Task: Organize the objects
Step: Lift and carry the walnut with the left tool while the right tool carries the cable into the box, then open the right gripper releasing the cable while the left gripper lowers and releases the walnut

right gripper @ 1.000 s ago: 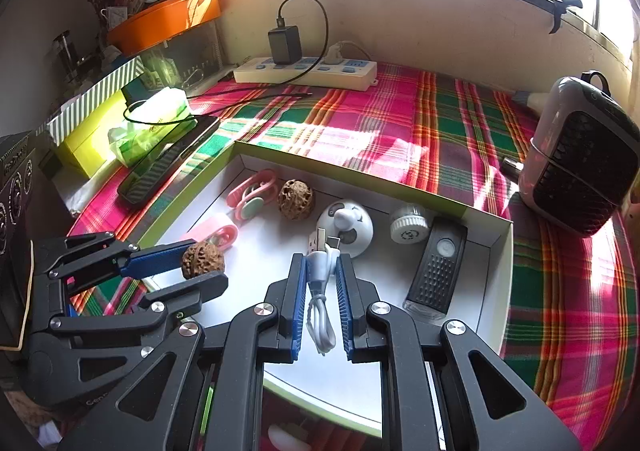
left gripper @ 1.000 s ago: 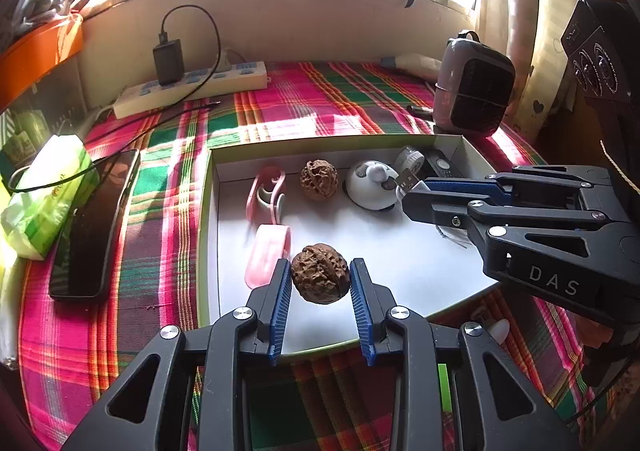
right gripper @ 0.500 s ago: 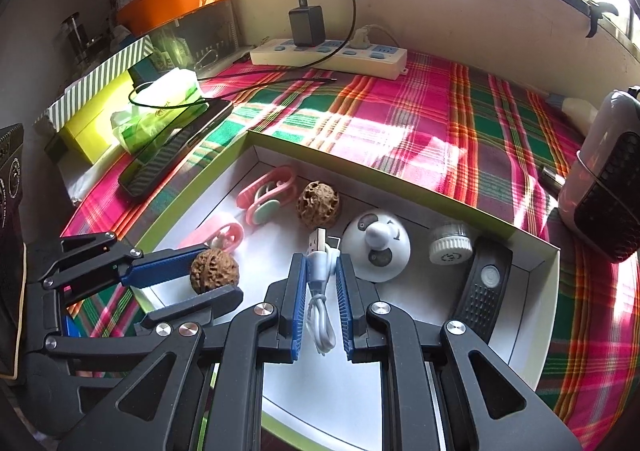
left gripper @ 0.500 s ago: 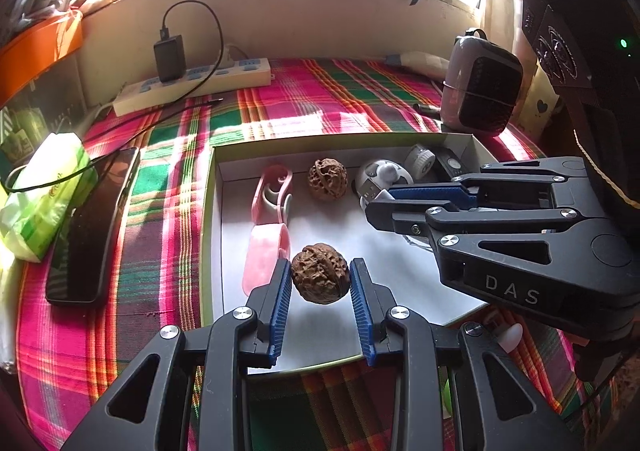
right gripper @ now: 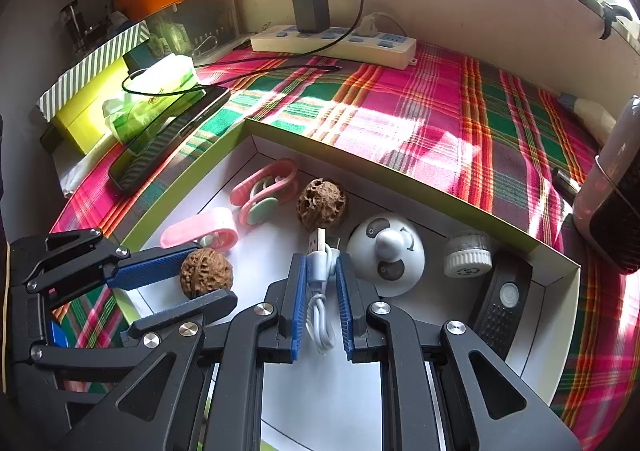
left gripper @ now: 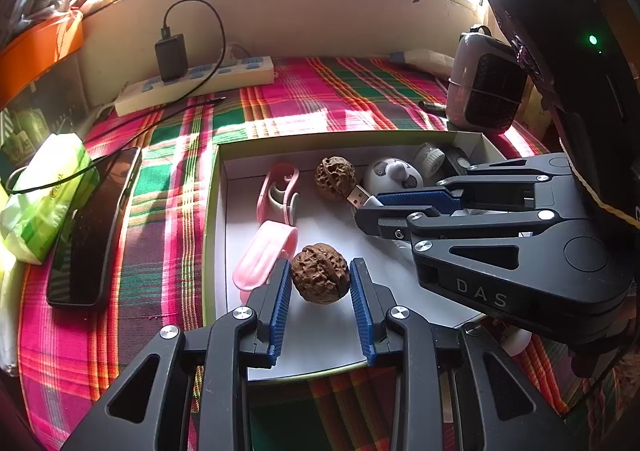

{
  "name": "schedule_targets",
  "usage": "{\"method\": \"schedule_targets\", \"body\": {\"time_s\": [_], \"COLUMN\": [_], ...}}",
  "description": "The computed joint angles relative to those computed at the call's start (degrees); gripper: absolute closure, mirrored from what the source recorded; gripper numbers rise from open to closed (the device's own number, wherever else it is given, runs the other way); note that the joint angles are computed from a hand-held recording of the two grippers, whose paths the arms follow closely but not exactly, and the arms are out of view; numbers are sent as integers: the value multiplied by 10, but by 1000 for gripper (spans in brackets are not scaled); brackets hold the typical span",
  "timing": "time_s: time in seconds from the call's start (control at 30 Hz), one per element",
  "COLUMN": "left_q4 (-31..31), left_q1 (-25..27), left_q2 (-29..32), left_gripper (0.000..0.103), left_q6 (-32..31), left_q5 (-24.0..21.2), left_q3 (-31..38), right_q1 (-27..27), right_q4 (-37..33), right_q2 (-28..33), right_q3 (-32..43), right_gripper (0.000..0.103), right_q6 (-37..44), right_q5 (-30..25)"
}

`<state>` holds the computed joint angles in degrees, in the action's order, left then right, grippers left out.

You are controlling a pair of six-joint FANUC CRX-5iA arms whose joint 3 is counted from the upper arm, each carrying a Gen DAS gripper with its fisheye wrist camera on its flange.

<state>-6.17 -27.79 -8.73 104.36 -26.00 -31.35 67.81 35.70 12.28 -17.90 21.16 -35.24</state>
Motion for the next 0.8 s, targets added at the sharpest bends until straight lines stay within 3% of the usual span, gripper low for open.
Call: {"method": "schedule_targets", "body": {"time_s": [0.8], "left_q4": [-1], "left_q1": [-1], "left_q2": [0], "left_gripper": [75], "left_q6": [1], "left_q5": [-2], "left_q3": [2], "right_q1": [-2], "right_q4": [2], "right_q2": [1], "right_q3": [-1], "right_gripper": [87], "right_q6": [-2], "right_q5": [5]}}
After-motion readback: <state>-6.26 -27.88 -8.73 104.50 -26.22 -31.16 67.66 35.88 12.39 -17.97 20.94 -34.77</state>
